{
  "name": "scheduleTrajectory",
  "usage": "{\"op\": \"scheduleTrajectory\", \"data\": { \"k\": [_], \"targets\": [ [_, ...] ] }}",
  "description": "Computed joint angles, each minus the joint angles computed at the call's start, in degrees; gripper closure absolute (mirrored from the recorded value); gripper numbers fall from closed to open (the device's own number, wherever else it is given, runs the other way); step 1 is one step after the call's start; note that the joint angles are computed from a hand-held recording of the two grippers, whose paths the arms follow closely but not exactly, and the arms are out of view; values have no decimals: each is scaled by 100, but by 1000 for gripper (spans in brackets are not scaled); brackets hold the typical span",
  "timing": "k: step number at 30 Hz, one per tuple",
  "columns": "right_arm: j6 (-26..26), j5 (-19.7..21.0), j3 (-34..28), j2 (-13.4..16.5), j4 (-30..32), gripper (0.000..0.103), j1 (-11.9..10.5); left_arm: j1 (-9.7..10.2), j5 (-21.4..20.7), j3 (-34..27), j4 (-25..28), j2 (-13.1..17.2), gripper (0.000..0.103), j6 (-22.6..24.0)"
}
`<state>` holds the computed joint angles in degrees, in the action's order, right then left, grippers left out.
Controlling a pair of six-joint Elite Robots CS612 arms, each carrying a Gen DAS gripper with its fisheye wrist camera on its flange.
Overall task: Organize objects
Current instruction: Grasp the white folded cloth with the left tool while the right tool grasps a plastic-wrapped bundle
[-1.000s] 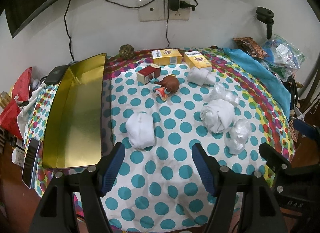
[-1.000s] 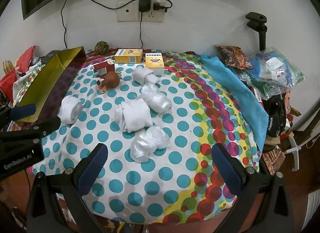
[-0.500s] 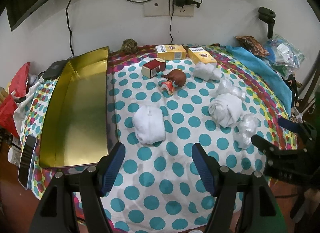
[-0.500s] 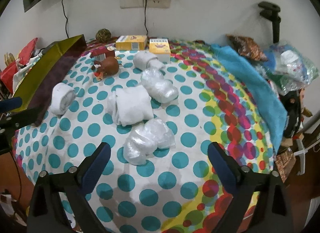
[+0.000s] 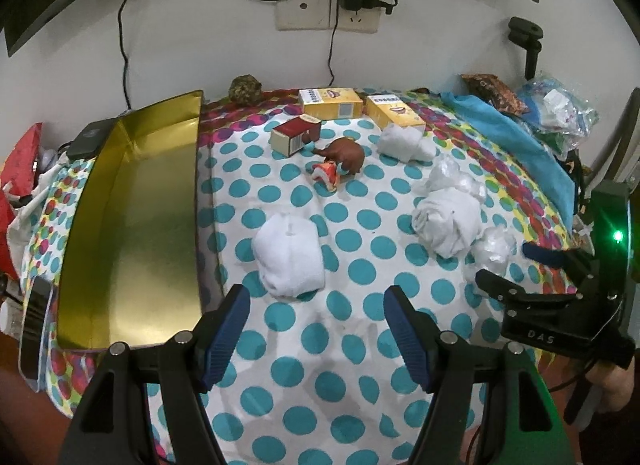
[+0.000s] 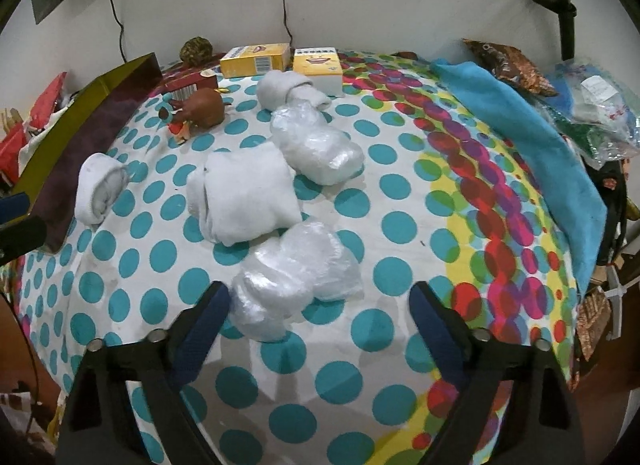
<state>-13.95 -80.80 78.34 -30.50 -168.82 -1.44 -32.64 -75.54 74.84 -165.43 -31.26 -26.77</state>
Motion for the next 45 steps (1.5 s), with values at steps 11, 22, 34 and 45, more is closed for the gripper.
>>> {"op": "scheduleTrajectory", "data": {
  "k": [11, 22, 34, 45],
  "targets": [
    [109, 620, -49, 57, 117, 42, -73, 107, -269, -428, 263, 268, 32, 14],
    [168, 968, -57, 97, -16, 45, -145, 141, -143, -844, 709, 548, 32, -186],
    [112, 1043, -94, 129, -56, 67, -151, 139, 199, -889, 674, 584, 64, -252],
    [93, 1028, -51, 110, -82, 68, -138, 156, -35, -716, 427, 498, 69, -372]
  ]
}}
